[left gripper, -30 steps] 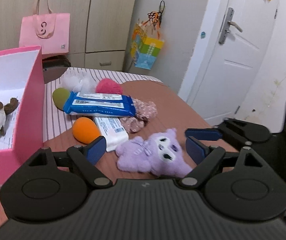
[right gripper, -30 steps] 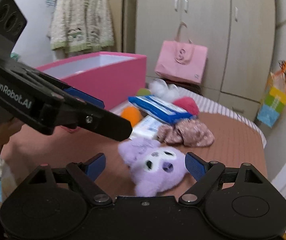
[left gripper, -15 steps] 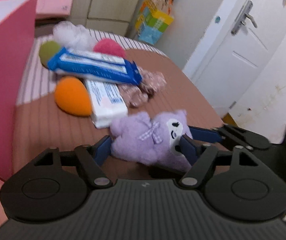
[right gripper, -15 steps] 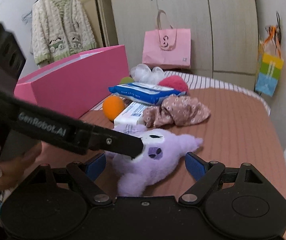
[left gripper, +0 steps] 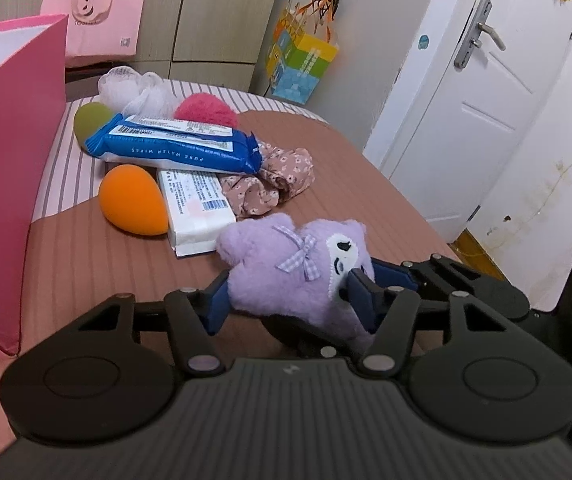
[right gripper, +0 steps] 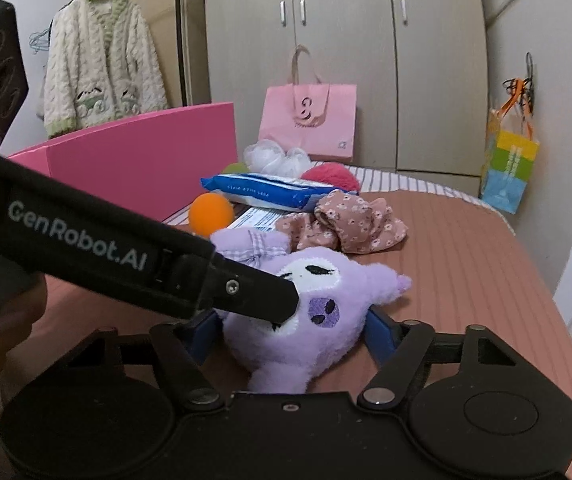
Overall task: Organize soft objects
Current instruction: 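Grasp the purple plush toy with the left tool, then carry the purple plush into the shoebox beside the cat and release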
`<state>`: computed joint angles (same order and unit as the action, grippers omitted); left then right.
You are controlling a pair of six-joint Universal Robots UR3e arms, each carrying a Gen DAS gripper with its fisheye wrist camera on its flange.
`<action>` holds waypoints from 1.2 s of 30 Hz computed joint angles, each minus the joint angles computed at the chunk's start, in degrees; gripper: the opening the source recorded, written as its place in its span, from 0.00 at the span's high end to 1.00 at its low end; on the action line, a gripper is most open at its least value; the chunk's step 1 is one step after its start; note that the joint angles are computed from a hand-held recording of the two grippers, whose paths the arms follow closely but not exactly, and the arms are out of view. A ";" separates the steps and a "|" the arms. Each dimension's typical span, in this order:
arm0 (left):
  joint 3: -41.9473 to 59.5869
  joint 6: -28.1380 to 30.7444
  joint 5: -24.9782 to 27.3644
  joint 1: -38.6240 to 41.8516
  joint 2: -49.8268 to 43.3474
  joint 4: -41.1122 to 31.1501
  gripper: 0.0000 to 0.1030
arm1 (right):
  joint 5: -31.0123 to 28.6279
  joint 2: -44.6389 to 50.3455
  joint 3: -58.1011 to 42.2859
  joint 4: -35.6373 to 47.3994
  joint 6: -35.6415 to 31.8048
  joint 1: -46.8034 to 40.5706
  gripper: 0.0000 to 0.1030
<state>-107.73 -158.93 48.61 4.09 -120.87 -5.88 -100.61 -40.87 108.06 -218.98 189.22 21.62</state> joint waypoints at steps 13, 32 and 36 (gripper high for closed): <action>-6.23 2.52 -4.40 2.69 5.48 -3.66 0.53 | 1.04 -3.31 3.41 -0.93 2.27 0.22 0.36; -19.68 15.09 -4.16 13.33 33.88 -29.95 0.56 | -2.29 -16.61 4.15 18.91 3.13 9.24 0.36; -22.02 21.00 -7.04 18.96 43.22 -39.97 0.56 | -5.36 -17.99 1.69 21.89 2.35 13.16 0.36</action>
<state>-129.76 -137.93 41.58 23.05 -77.66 -45.85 -105.97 -58.86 109.75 -197.09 191.57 34.78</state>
